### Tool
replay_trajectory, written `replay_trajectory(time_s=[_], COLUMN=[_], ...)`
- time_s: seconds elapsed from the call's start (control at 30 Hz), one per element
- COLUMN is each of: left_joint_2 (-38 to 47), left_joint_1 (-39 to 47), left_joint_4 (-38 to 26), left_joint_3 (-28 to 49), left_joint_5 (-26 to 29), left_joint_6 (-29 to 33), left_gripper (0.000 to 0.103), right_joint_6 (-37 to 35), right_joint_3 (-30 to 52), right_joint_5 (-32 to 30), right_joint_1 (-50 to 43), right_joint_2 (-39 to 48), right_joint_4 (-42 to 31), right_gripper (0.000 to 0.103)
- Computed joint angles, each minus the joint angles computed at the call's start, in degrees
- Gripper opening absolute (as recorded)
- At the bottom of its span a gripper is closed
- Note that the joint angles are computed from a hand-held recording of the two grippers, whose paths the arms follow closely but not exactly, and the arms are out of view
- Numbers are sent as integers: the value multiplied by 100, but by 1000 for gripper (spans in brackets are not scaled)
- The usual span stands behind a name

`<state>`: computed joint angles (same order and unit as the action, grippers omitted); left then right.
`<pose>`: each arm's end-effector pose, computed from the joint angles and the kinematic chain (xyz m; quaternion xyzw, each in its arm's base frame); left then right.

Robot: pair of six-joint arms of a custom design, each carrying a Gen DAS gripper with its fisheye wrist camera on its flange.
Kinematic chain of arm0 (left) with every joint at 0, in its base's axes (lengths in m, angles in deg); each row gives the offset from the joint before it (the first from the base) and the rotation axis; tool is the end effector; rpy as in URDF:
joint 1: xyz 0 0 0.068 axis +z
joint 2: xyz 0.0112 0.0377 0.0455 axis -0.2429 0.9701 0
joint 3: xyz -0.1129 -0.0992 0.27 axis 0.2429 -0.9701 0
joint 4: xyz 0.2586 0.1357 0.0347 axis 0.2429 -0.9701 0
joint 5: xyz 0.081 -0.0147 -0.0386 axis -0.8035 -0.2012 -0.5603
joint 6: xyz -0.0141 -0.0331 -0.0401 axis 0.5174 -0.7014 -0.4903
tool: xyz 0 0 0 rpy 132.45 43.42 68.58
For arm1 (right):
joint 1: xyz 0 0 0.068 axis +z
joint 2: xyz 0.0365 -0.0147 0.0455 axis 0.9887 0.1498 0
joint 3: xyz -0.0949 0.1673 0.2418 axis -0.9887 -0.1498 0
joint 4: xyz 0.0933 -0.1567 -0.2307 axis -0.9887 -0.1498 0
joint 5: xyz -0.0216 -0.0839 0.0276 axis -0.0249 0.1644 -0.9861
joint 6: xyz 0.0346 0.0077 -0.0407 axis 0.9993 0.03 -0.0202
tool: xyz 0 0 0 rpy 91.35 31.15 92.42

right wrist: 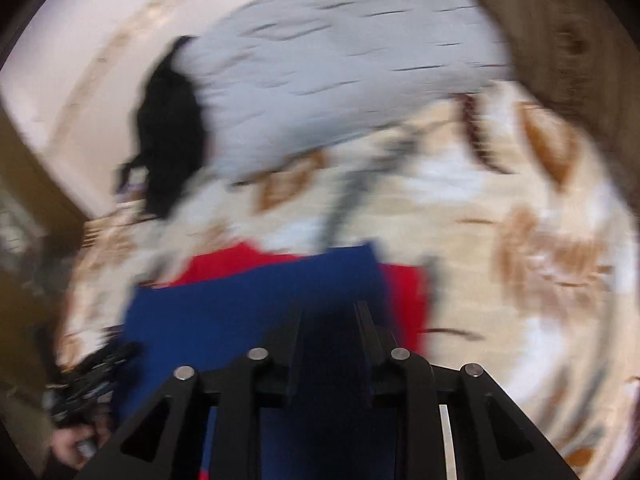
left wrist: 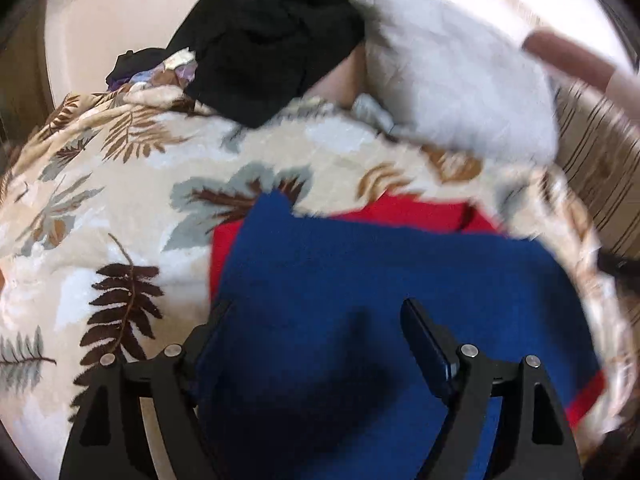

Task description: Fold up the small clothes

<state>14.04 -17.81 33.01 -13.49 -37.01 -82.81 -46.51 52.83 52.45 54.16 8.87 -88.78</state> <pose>0.2912 -0.0294 0.2241 0.1211 0.9245 -0.1326 0.3364 0.2061 -0.0857 0.2461 0.1603 0.9079 0.1829 0.3413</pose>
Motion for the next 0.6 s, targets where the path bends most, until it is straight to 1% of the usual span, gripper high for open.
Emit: replay_trajectory(time_s=[0.03, 0.07, 0.1, 0.13, 0.17, 0.2, 0.23, 0.27, 0.3, 0.33, 0.4, 0.43, 0.5, 0.53, 0.57, 0.6], left_joint_2=[-111, -190, -159, -6, 272, 581, 829, 788, 675, 513, 6, -221, -763, -1027, -1202, -1216], left_joint_1=[58, 131, 189, 226, 222, 201, 288, 448, 479, 454, 554, 626, 868, 1025, 1106, 1165], left_joint_4=[-23, -34, 2, -26, -132, -236, -255, -120, -168, -248, -270, -352, -535, -613, -674, -690], left_joint_3=[-24, -52, -72, -49, 37, 135, 159, 74, 62, 56, -124, -199, -444, -606, -754, -876], left_joint_5=[80, 148, 185, 125, -94, -364, -353, -68, -71, -194, 63, 201, 583, 760, 828, 814], left_joint_6=[-57, -99, -116, -96, -67, -37, -4, -18, -59, -146, -120, -56, 181, 335, 446, 570], left_gripper=[82, 82, 83, 83, 83, 83, 85, 85, 85, 83, 83, 83, 84, 86, 88, 90], right_joint_6=[22, 77, 192, 323, 587, 666, 649, 596, 547, 370, 305, 186, -18, -223, -404, -531], right_joint_3=[-33, -100, -224, -285, -332, -427, -569, -546, -518, -541, -638, -699, -903, -1097, -1226, -1451], right_joint_5=[-376, -502, -483, -276, 127, -143, -588, -640, -561, -533, -636, -894, -1130, -1142, -1080, -808], right_joint_1=[19, 14, 3, 0, -181, -513, -914, -1049, -1047, -1058, -970, -951, -770, -650, -625, -625], right_joint_2=[180, 306, 553, 850, 1313, 1540, 1481, 1305, 1093, 628, -15, -385, -822, -991, -1032, -1014], right_joint_4=[135, 337, 681, 948, 1163, 1346, 1436, 1164, 927, 640, 363, 64, -266, -352, -388, -326], right_gripper=[70, 79, 82, 82, 82, 75, 65, 64, 65, 67, 68, 73, 80, 81, 81, 81])
